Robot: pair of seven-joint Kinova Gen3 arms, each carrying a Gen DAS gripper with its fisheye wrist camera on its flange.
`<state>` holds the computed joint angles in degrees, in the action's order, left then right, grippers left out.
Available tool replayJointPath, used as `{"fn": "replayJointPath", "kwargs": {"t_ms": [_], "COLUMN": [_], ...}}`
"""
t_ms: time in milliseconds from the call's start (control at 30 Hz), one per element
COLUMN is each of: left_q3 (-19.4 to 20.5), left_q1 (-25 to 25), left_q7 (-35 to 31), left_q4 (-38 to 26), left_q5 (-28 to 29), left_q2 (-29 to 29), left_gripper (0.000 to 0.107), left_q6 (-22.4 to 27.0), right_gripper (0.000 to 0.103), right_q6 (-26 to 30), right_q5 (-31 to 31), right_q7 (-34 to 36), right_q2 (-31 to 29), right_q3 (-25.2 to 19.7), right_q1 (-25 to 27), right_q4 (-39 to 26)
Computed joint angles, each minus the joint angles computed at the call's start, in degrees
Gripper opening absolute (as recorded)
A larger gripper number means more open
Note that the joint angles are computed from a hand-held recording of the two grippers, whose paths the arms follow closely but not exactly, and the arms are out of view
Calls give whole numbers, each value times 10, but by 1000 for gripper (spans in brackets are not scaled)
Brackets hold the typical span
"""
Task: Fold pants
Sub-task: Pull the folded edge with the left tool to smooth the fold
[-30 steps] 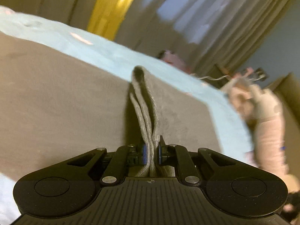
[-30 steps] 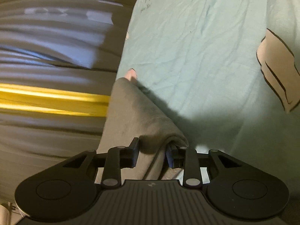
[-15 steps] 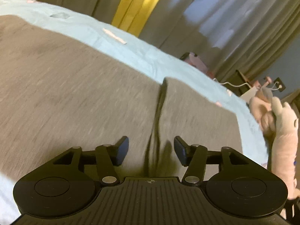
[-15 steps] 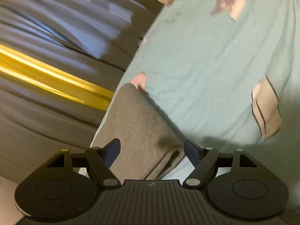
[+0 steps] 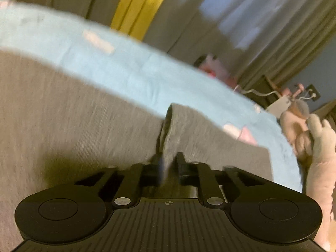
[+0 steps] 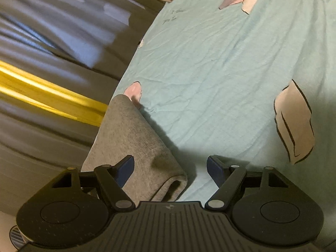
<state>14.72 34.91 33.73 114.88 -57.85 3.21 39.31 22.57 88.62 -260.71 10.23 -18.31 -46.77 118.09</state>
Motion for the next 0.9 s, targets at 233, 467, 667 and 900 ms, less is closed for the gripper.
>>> {"fn": "replayJointPath", "kwargs": {"t_ms": [233,467,667,900], "left_q3": [-17,-77,-49,-22], "left_q1": [75,140,92,55], "left_q7": [-133,-107,-107,-3], "left_q4": [-57,-4,44,59], "left_q5": [17,94,186,168], "left_q2": [-6,-60,-59,-57], "left_gripper": [9,62,71,15], "left_q6": [136,92,-23,-66], "right_gripper": [81,83,84,85], "right_q6": [-5,-5,-15,-10], "right_q5": [-11,-48,-121,-142], "right_q7": [21,58,146,163], "right_q2": [4,4,6,4], "right_q3": [-3,14,30,46], "right_q1": [1,-15,-25,-43], "right_q4": [-7,-16,-31,-33]}}
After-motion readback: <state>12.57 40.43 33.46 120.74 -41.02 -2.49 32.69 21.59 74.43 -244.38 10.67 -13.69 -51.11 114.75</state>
